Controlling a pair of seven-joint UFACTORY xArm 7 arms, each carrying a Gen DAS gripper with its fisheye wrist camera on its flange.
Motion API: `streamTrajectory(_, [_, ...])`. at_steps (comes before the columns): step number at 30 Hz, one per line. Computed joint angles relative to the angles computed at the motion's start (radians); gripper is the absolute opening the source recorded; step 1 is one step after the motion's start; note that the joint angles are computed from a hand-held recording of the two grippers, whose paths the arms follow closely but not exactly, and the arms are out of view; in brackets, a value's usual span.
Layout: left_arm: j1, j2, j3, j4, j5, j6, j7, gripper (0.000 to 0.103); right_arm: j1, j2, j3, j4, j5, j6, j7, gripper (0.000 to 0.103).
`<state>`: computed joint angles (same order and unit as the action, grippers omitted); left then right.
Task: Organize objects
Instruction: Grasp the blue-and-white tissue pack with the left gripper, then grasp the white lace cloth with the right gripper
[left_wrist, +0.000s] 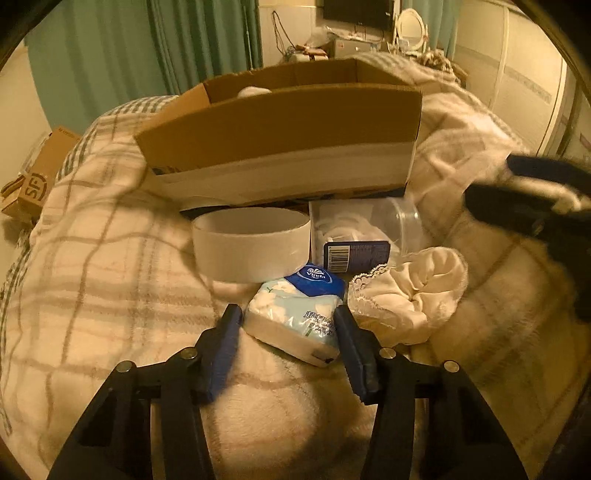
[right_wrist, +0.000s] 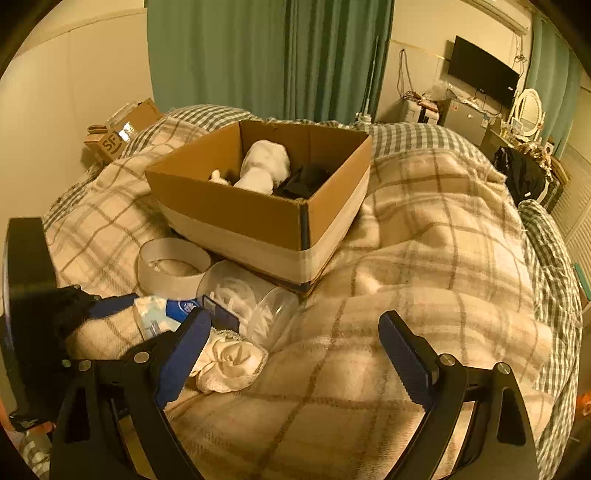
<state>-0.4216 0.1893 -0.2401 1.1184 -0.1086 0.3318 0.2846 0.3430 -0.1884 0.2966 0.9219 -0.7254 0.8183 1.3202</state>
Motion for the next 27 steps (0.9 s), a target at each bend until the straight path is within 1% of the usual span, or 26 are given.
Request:
streamTrajectory(1, [0.019, -0.015, -0.018, -0.008, -0.048, 0.004, 0.039, 0.052, 0.002, 0.004, -0.004, -0.001, 0.01, -0.013, -0.012, 0.093])
streamTrajectory(3, [0.036, -0.043, -0.029, -0.021, -0.111, 0.013, 0.085, 0.051, 0.006, 0.017, -0.013, -0.002, 0.035, -0.046, -0.044, 0.093])
streamTrajectory(7, [0.033, -0.084, -0.015, -0.048, -0.15, 0.012, 0.116, 0.048, 0.018, 0.06, -0.032, 0.001, 0.106, -0.116, -0.133, 0.093])
streamTrajectory(9, [0.033, -0.098, -0.009, -0.06, -0.169, 0.013, 0.137, 0.048, 0.026, 0.09, -0.039, 0.01, 0.14, -0.139, -0.182, 0.093])
streamTrajectory(11, [0.028, -0.111, 0.002, -0.073, -0.153, 0.004, 0.128, 0.048, 0.033, 0.106, -0.047, 0.011, 0.172, -0.155, -0.218, 0.092])
streamTrajectory(12, [0.031, -0.121, 0.003, -0.08, -0.175, 0.004, 0.145, 0.048, 0.036, 0.118, -0.051, 0.017, 0.191, -0.155, -0.238, 0.092])
streamTrajectory(15, [0.03, -0.134, 0.013, -0.09, -0.178, -0.004, 0.146, 0.048, 0.046, 0.148, -0.063, 0.032, 0.242, -0.158, -0.296, 0.084])
streamTrajectory(18, [0.03, -0.155, 0.016, -0.099, -0.218, -0.01, 0.176, 0.048, 0.056, 0.179, -0.072, 0.053, 0.289, -0.146, -0.357, 0.071])
streamTrajectory(19, [0.03, -0.159, 0.018, -0.099, -0.226, -0.007, 0.182, 0.047, 0.06, 0.185, -0.074, 0.058, 0.3, -0.142, -0.374, 0.059])
streamTrajectory(20, [0.029, -0.163, 0.021, -0.099, -0.226, -0.005, 0.179, 0.048, 0.064, 0.191, -0.076, 0.062, 0.31, -0.138, -0.387, 0.042])
streamTrajectory(21, [0.029, -0.169, 0.024, -0.1, -0.229, -0.003, 0.177, 0.048, 0.068, 0.197, -0.078, 0.067, 0.318, -0.131, -0.399, 0.034])
streamTrajectory(22, [0.029, -0.176, 0.027, -0.101, -0.233, 0.001, 0.177, 0.048, 0.072, 0.198, -0.079, 0.072, 0.309, -0.116, -0.392, 0.024])
streamTrajectory(23, [0.029, -0.182, 0.03, -0.102, -0.238, 0.005, 0.175, 0.048, 0.077, 0.193, -0.079, 0.074, 0.283, -0.099, -0.366, 0.017])
streamTrajectory(25, [0.029, -0.195, 0.036, -0.099, -0.261, 0.021, 0.181, 0.048, 0.082, 0.166, -0.078, 0.061, 0.246, -0.101, -0.329, 0.013])
streamTrajectory(27, [0.027, -0.208, 0.04, -0.101, -0.259, 0.018, 0.167, 0.048, 0.082, 0.132, -0.071, 0.048, 0.223, -0.098, -0.302, 0.012])
